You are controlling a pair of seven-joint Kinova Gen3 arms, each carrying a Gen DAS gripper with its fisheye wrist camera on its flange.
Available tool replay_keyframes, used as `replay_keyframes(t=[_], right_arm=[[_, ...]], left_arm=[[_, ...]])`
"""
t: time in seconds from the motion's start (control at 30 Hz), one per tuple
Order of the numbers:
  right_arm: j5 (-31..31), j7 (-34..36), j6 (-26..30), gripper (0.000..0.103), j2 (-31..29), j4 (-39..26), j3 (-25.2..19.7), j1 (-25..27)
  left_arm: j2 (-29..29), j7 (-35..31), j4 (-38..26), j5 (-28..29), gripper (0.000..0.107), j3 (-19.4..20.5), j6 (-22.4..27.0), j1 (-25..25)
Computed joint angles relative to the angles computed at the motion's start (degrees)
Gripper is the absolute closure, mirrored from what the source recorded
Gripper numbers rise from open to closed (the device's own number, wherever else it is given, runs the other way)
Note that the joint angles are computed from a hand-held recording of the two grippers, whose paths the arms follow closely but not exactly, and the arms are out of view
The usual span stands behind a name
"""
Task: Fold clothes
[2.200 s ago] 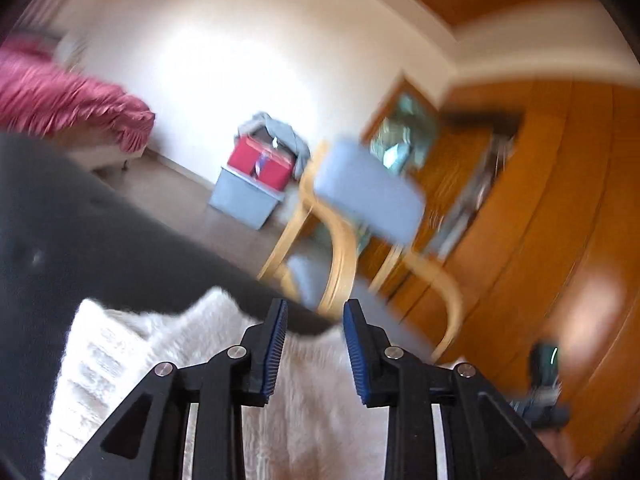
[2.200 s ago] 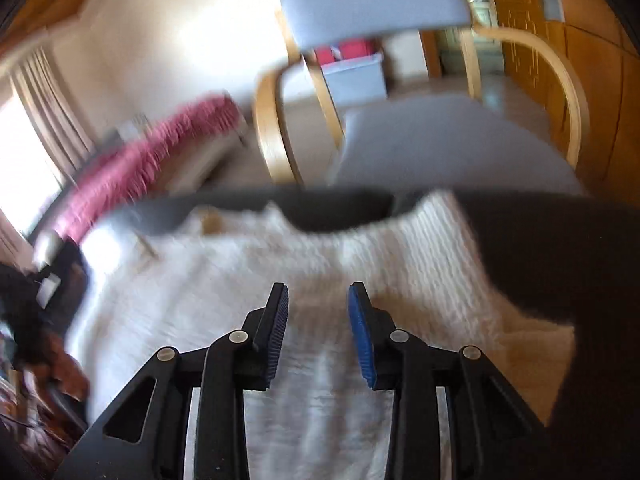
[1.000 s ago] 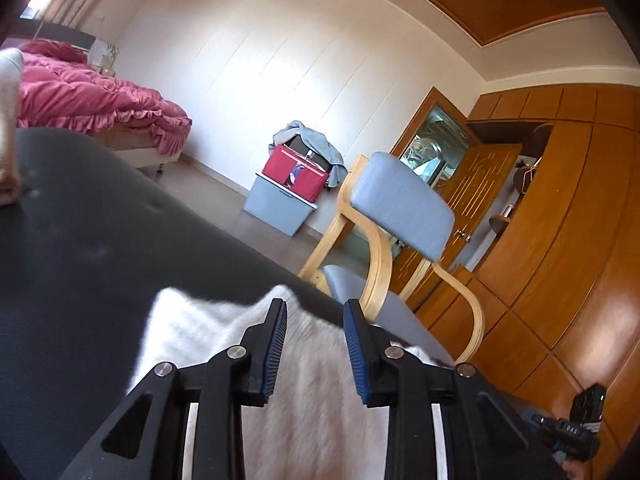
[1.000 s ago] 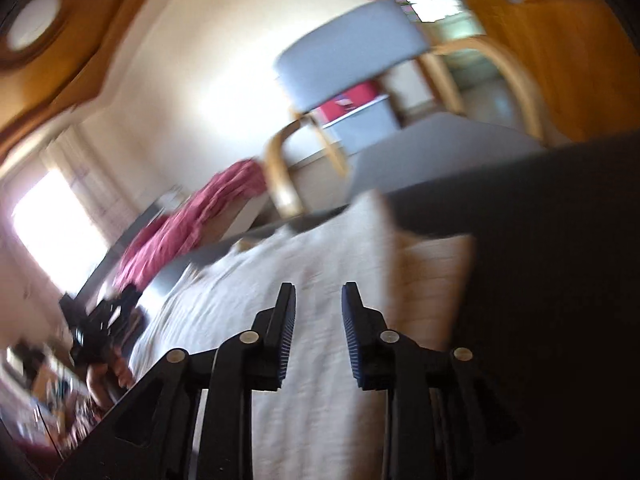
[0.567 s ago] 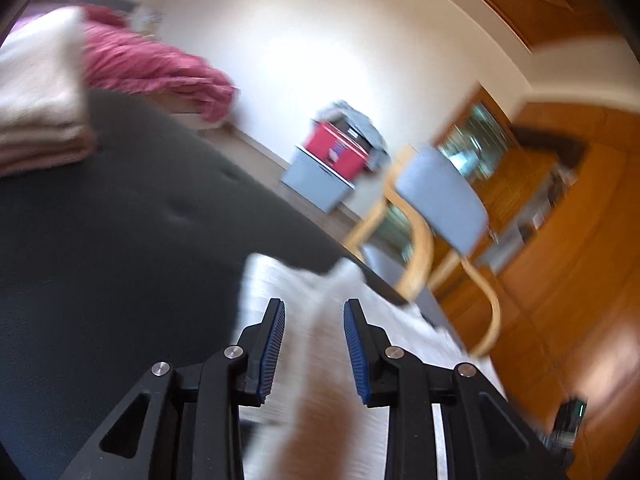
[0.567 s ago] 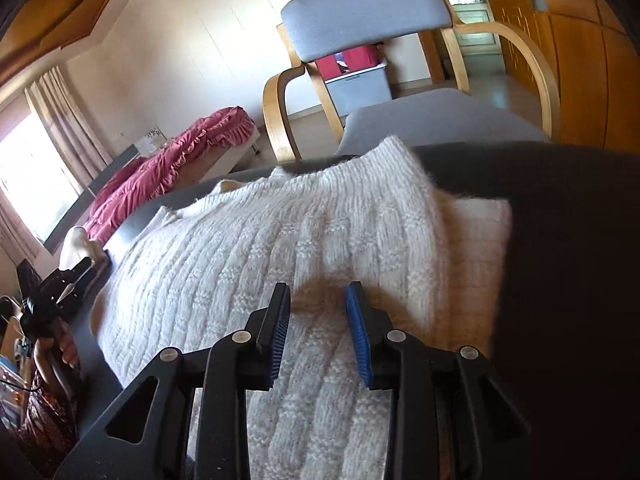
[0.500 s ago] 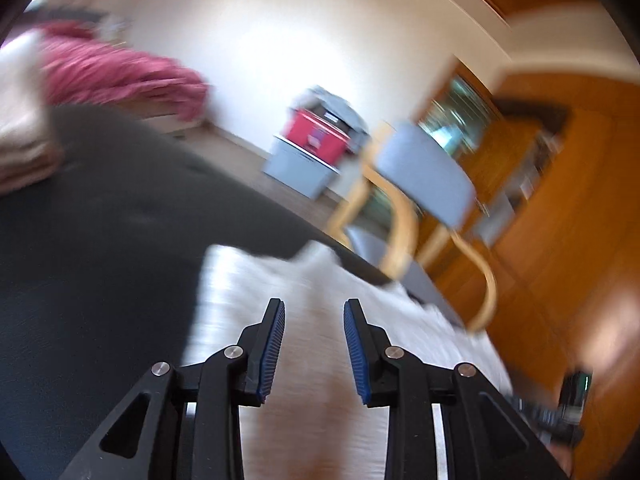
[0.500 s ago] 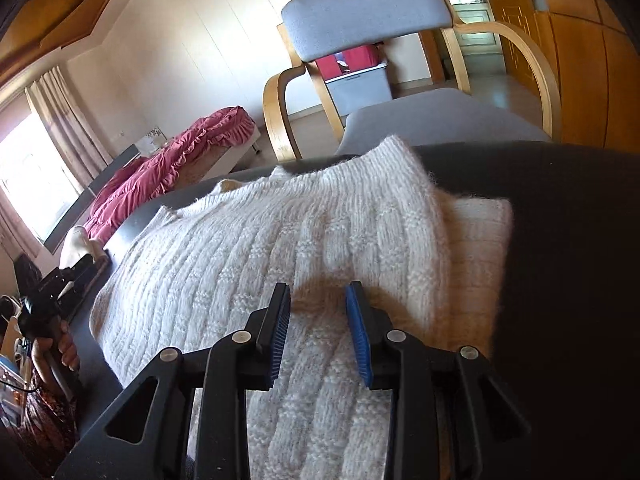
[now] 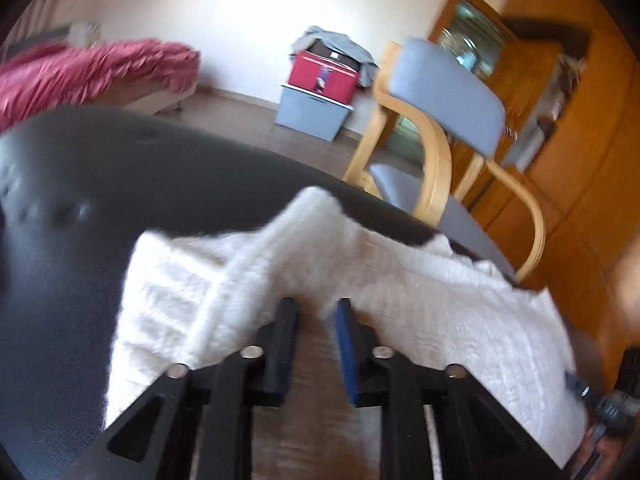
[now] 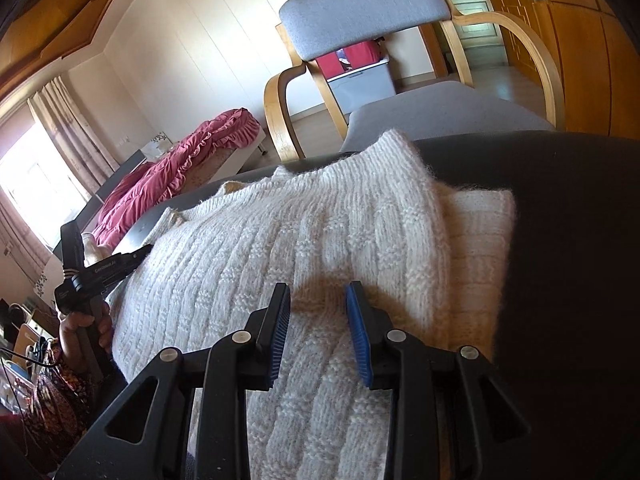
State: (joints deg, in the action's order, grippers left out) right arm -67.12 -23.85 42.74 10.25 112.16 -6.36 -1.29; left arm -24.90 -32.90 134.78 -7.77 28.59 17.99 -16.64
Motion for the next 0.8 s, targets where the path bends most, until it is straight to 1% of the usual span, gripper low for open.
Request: replay_keyframes(t=[0.1, 0.13, 0.17, 0.2, 0.23, 0.27, 0.3, 0.33, 0.4, 0.43, 0.47, 0.53, 0.6, 0.67, 0.73, 0.77, 0.8], right_arm=[[0.00, 0.12, -0.55, 0.071, -0.44, 0.26, -0.09, -0.21], [-0.36, 0.70, -1.45, 0.071, -1.06, 0.73, -0.23, -0.43], [-0.68, 1.23, -2.38, 0.071, -1.68, 1.18, -0.57, -0.50], [-1.93, 2.62, -3.47, 0.071, -2.61, 2.01, -0.12, -1.33], [-4.11, 4.51, -3.99, 0.071, -3.60, 2.84, -0.63, -1.08], [-6.23, 6.26, -3.76, 0.071, -4.50, 3.46, -0.07, -1.56], [-7.60, 7.08, -2.60, 0.071, -4.61, 3.37, -0.42, -1.31], [-8.05, 6.97, -1.02, 0.071, -3.92, 2.47, -0.28, -2.12], [-6.82, 4.44, 1.70, 0.071, -2.59, -0.18, -0.75, -3.47], [-5.60, 2.11, 2.38, 0.071, -2.10, -1.71, -0.52, -5.00], [-3.46, -0.22, 2.13, 0.071, -1.04, -3.96, -0.42, -7.60], [1.15, -4.88, 0.74, 0.071, 1.20, -8.01, 0.01, -12.91], [5.70, -9.54, 1.30, 0.071, 4.25, -12.70, 1.29, -18.22], [10.29, -13.81, 2.36, 0.071, 7.15, -17.42, 2.68, -23.53], [14.95, -17.06, 1.49, 0.071, 8.59, -20.37, 4.41, -28.61], [17.28, -18.80, 1.13, 0.071, 9.64, -22.12, 5.33, -31.17], [18.67, -20.26, 0.95, 0.071, 10.36, -23.30, 6.00, -32.66]], left_arm=[[-2.74, -3.55, 5.29, 6.53, 0.090, -7.96, -6.99, 5.68], [-3.94, -3.77, 7.12, 7.77, 0.089, -10.19, -9.32, 7.47], [-5.36, -3.09, 8.96, 8.12, 0.086, -11.35, -11.65, 8.23], [-6.80, -2.76, 10.32, 8.73, 0.082, -11.46, -13.21, 7.95], [-7.98, -2.80, 11.00, 9.45, 0.081, -10.50, -13.83, 6.88], [-9.05, -3.11, 11.06, 10.41, 0.080, -8.89, -13.52, 5.13], [-9.46, -3.72, 10.70, 11.05, 0.079, -8.03, -12.66, 4.28], [-8.98, -4.56, 10.12, 11.37, 0.079, -7.68, -11.86, 4.18], [-7.71, -6.12, 8.68, 11.64, 0.079, -7.68, -9.72, 4.02], [-7.52, -6.54, 7.99, 11.82, 0.079, -7.62, -8.67, 3.80], [-7.37, -6.78, 7.69, 12.03, 0.079, -7.56, -8.24, 3.59], [-7.20, -6.91, 8.10, 12.63, 0.079, -7.48, -8.94, 3.24], [-7.01, -6.92, 7.76, 12.97, 0.079, -6.49, -8.35, 2.05], [-7.27, -6.49, 6.46, 12.56, 0.079, -3.12, -6.15, -1.22], [-7.32, -5.62, 4.55, 11.40, 0.079, 1.13, -3.16, -5.24], [-7.37, -5.12, 3.74, 10.70, 0.079, 2.86, -1.90, -6.83], [-7.38, -4.61, 3.21, 10.08, 0.079, 4.11, -1.11, -7.90]])
